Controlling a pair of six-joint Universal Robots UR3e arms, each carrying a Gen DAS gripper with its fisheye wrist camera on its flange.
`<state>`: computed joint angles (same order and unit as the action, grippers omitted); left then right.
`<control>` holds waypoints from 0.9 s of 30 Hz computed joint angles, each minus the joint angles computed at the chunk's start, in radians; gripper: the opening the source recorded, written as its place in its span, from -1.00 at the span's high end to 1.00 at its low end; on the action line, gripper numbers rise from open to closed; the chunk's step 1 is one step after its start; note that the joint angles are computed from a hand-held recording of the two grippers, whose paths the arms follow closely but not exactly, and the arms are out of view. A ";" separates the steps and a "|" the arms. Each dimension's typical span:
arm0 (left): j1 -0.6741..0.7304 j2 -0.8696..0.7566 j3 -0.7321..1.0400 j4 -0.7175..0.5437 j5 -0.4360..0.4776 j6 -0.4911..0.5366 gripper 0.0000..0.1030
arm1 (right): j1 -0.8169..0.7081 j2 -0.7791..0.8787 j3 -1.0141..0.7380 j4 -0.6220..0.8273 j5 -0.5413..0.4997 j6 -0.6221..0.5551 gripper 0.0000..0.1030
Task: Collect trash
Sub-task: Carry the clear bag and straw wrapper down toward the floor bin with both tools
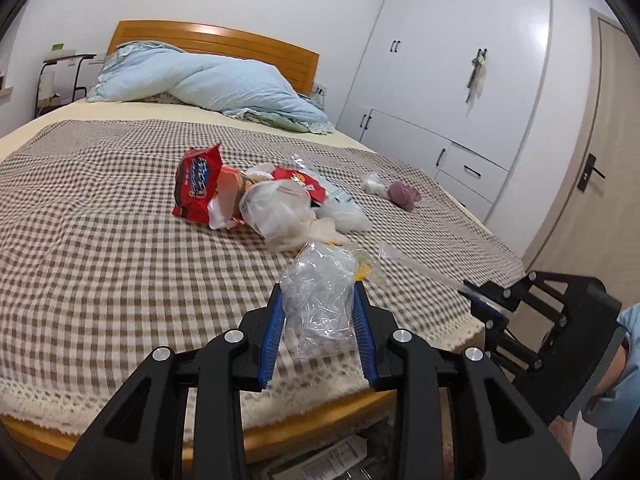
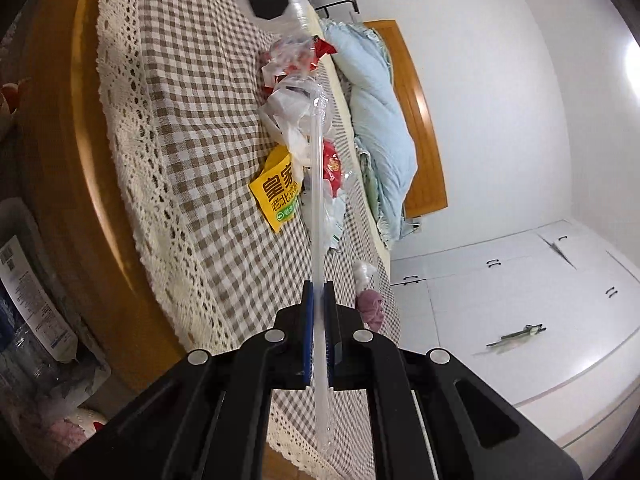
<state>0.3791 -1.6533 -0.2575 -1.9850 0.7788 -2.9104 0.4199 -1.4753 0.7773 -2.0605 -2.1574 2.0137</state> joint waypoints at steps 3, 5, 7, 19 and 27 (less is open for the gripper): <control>0.041 0.079 -0.110 -0.008 -0.038 0.057 0.40 | 0.021 -0.047 0.049 -0.004 -0.008 0.016 0.90; 0.071 0.125 -0.169 -0.034 -0.062 0.102 0.40 | 0.032 -0.073 0.075 0.000 -0.011 0.026 0.90; 0.093 0.160 -0.211 -0.060 -0.080 0.143 0.40 | 0.042 -0.095 0.107 -0.006 -0.013 0.031 0.90; 0.039 0.252 -0.366 -0.092 -0.028 0.235 0.40 | 0.061 -0.234 0.291 0.029 0.013 0.105 0.90; -0.057 0.294 -0.490 -0.008 0.066 0.213 0.40 | 0.043 -0.328 0.438 0.041 0.060 0.116 0.90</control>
